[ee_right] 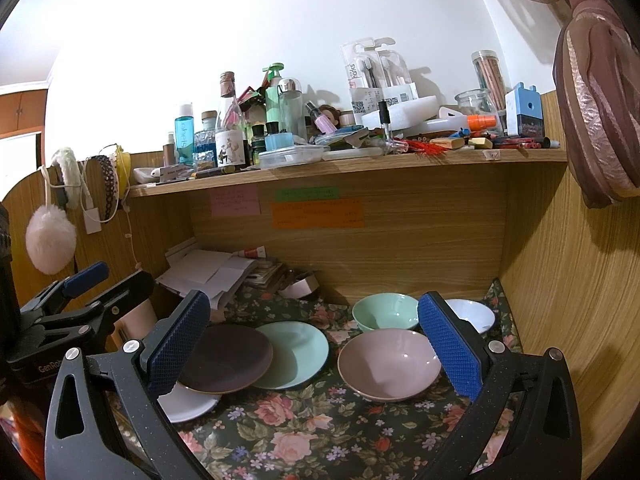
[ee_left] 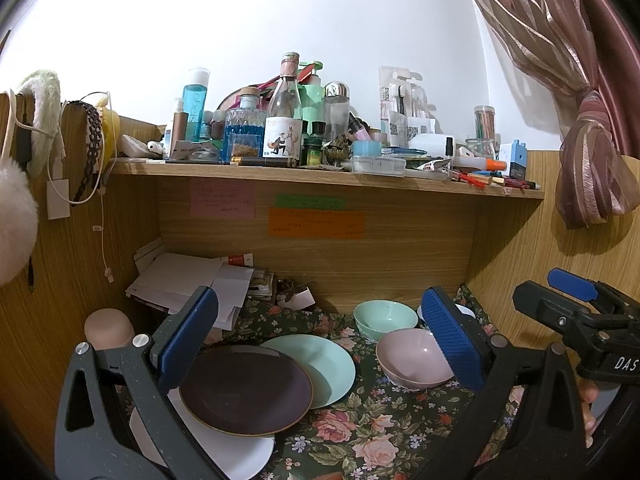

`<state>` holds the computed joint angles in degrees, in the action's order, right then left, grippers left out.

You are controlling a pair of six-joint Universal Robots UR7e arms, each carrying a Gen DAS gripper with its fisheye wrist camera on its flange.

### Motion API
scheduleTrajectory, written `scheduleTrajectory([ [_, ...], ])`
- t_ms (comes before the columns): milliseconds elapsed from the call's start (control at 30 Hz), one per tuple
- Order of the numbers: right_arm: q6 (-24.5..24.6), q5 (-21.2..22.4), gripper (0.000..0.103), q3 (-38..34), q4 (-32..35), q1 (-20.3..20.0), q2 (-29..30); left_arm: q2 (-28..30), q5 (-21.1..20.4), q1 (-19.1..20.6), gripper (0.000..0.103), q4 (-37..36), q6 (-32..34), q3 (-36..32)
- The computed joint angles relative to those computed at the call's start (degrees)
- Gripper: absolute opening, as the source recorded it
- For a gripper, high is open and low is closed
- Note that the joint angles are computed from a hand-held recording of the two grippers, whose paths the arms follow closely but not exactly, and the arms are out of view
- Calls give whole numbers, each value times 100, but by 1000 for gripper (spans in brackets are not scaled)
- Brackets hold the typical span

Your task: Organize plates and bowls

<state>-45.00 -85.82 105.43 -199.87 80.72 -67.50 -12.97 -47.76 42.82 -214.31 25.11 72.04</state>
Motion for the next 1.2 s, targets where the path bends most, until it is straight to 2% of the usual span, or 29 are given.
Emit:
scheduleTrajectory([
  [500, 29, -77, 103, -100, 84, 36, 133, -8, -23, 73, 103, 112, -84, 8],
  [633, 31, -152, 103, -221, 212, 49, 255, 4, 78, 115, 103, 209, -100, -18],
  [867, -50, -208, 103, -525, 725, 36, 510, -61, 257, 240, 103, 524, -305, 19],
  [1000, -162, -299, 103, -803, 1191, 22, 718, -49, 568, 374, 103, 722, -505, -77],
  [1200, -382, -414, 103, -1309, 1897, 1, 1077, -160, 809, 713, 103, 1532, -1088, -100],
])
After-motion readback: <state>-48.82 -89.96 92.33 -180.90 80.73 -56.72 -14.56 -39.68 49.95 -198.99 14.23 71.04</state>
